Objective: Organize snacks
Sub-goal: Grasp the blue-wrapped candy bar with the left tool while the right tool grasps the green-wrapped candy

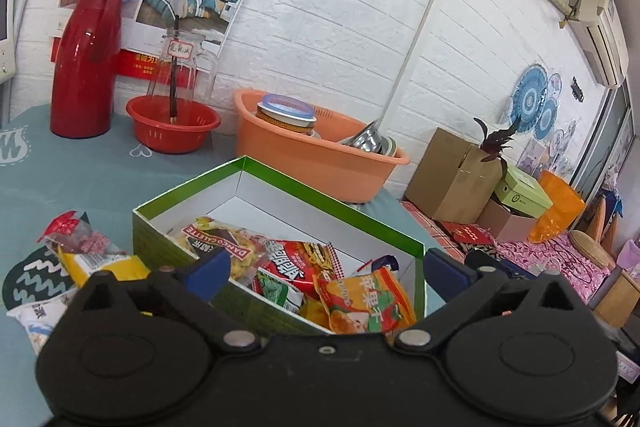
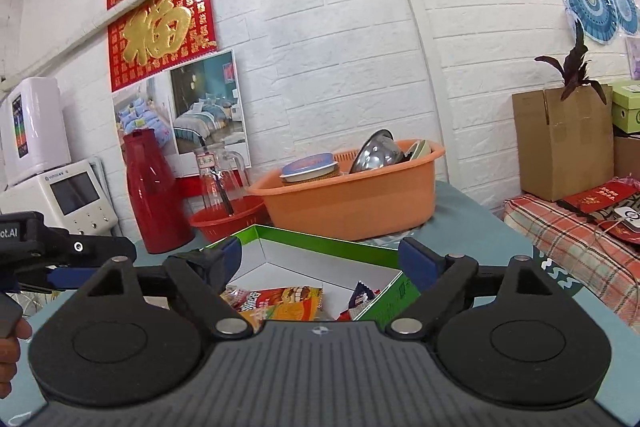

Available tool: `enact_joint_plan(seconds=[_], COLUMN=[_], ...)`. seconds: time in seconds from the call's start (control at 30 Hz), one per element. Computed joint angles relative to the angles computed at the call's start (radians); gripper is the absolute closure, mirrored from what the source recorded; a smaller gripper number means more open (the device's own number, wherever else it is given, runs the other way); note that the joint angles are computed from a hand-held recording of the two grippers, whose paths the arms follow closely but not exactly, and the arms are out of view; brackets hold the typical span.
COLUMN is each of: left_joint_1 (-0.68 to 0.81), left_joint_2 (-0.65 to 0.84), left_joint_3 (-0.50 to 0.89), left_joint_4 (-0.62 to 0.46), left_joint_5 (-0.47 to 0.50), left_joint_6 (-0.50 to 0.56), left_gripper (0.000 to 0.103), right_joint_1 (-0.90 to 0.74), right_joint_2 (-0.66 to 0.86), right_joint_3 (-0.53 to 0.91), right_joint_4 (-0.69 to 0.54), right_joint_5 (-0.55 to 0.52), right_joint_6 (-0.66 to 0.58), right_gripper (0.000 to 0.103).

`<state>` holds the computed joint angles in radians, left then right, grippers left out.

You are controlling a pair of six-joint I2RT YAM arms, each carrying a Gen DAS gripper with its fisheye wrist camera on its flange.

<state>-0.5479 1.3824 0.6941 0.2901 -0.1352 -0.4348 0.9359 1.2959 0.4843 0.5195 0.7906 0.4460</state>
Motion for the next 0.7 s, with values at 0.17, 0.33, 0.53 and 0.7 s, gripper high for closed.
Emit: enact_joint_plan(seconds=[0.17,0.33,0.53,0.7], left_joint_1=[-0.062,-0.132,-0.195,-0.154], left_joint_2=[-0.141,-0.218,-0.176,-0.014], left_joint_3=[-0.128,-0.247,-0.320,-0.238], left_joint_4=[-0.010,-0.024,0.006,0.017], left_joint_5=[-0.063,-0.138,-0.219,-0.190], left_joint_6=[-0.042,-0.112,-0.128,-0.036], left_gripper=[0.000,0.000,0.000,0.000], right_joint_1=[0.125,0.253,0.332,0.367], right_joint_2=[-0.095,-0.109,-0.046,-0.015], right_joint_3=[-0.042,-0.038,-0.015,0.001], right_joint_4=[-0.108,-0.305,-0.474,-0.499], right_joint_5=[0.093,0.158,0.088,0.081], right_joint_6=[0.067,0.218,0.392,0.452], right_gripper=[0.000,0.000,0.000,0.000])
